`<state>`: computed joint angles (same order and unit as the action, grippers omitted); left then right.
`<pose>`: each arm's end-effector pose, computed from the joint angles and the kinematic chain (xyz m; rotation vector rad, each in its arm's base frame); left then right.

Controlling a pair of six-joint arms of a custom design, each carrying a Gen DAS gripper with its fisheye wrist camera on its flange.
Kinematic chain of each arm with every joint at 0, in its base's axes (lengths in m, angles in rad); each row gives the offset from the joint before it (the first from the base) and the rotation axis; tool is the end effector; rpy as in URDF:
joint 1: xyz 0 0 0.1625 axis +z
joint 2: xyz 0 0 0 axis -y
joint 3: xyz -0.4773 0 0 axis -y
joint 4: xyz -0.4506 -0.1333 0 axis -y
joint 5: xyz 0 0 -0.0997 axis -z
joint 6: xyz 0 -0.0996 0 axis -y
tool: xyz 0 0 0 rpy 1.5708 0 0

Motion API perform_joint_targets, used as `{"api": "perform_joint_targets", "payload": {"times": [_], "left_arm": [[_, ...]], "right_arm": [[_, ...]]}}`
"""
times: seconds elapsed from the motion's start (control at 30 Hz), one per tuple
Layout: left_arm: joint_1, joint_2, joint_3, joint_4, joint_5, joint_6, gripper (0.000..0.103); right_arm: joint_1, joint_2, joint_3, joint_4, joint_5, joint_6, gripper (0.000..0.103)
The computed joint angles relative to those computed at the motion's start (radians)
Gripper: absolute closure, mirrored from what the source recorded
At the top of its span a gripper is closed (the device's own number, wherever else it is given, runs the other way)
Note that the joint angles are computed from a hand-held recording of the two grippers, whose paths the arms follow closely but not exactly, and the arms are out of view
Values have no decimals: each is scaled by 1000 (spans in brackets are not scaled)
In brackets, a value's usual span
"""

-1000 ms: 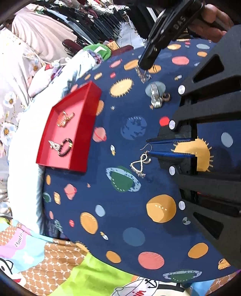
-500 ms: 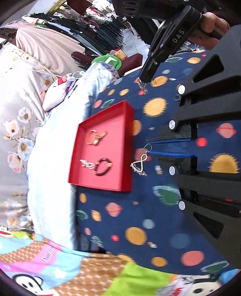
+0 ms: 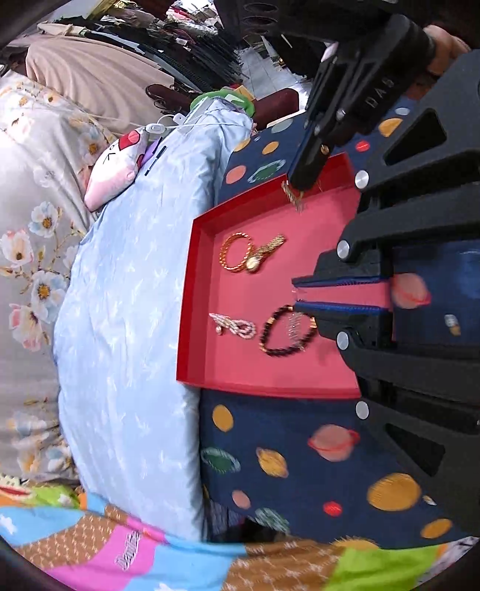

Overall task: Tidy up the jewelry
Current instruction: 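Carry both earrings into the red tray and open both tools, then move both tools back over the remaining silver jewelry on the sheet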

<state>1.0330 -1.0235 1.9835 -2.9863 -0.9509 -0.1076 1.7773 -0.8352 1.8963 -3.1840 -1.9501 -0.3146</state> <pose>-0.1596 -0.6407 0.1720 0.3628 2.5561 -0.8274 0.2325 -0.6395 0.0966 0.5429 -2.5953 0.7215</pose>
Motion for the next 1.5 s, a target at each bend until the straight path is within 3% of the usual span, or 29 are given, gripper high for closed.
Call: {"api": "perform_joint_targets", "payload": {"times": [0.2, 0.3, 0.57, 0.77, 1.17, 1.33, 1.5], "left_arm": [[56, 89, -135, 10, -8, 59, 98], [76, 116, -184, 23, 6, 61, 99], [80, 98, -157, 11, 31, 64, 98], [78, 63, -107, -3, 24, 14, 98], [34, -29, 29, -35, 50, -57, 89], [1, -70, 98, -35, 70, -83, 88], [-32, -111, 177, -26, 94, -120, 78]], "right_arm": [[-15, 93, -137, 66, 38, -2, 101], [-19, 129, -179, 88, 21, -10, 101], [-54, 156, -204, 159, -25, 10, 99], [-50, 136, -153, 90, -70, -28, 83], [-47, -13, 33, -29, -40, 20, 83], [-17, -56, 119, -122, -81, 5, 83], [1, -92, 204, -156, -107, -3, 83]]}}
